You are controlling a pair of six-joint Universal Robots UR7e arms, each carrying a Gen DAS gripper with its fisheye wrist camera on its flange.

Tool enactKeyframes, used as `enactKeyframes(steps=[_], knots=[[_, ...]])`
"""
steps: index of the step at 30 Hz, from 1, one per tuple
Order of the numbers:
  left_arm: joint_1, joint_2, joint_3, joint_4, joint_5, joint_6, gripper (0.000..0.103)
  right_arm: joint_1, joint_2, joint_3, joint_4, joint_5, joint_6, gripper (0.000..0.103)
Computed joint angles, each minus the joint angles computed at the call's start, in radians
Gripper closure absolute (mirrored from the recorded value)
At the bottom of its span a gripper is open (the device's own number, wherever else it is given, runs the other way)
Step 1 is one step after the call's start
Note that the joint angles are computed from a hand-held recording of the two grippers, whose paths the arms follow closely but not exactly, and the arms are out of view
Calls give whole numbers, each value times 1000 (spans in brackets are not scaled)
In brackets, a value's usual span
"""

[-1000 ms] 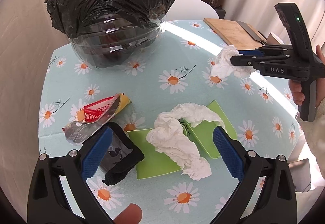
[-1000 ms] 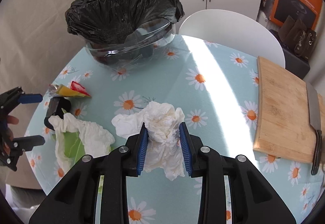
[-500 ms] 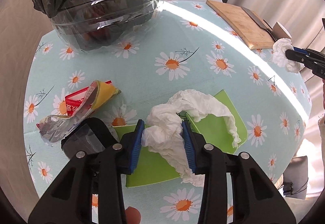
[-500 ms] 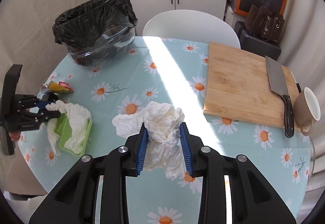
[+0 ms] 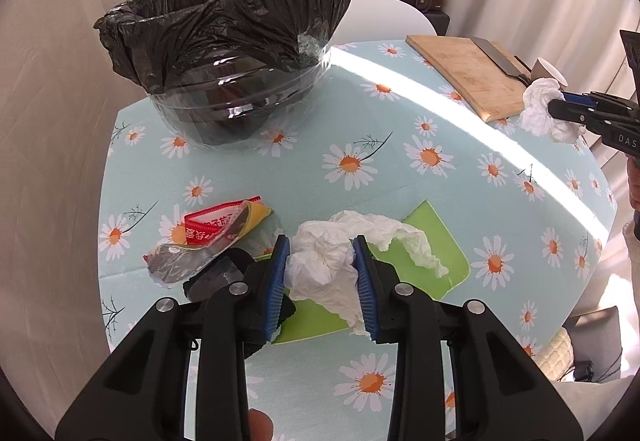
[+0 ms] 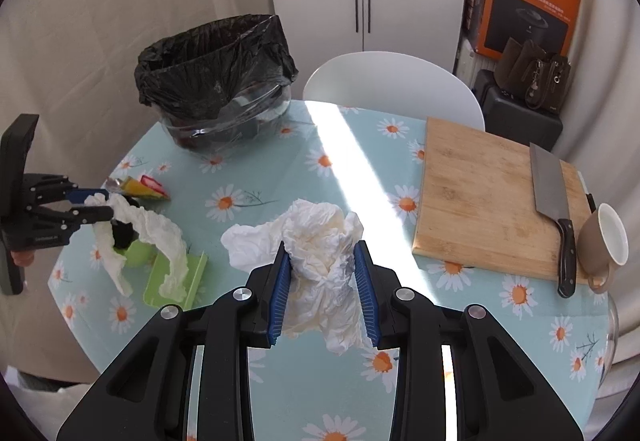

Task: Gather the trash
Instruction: 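Grasp a crumpled tissue with the right gripper while the left grasps another tissue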

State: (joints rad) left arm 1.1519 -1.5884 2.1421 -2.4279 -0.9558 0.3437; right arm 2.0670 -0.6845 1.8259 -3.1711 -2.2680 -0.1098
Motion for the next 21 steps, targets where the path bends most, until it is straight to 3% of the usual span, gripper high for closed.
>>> enactKeyframes(steps=[5,12,21], knots=[[-42,-51,-5,14,52,6,70,14,-10,-10,-25,54,3,74],[-66,-94,-39,35,51,5,70,36,12,-48,-31,57,-53,73],[-111,-96,-104,44,120,13,70,53,27,-120,-34,80,-85,73]])
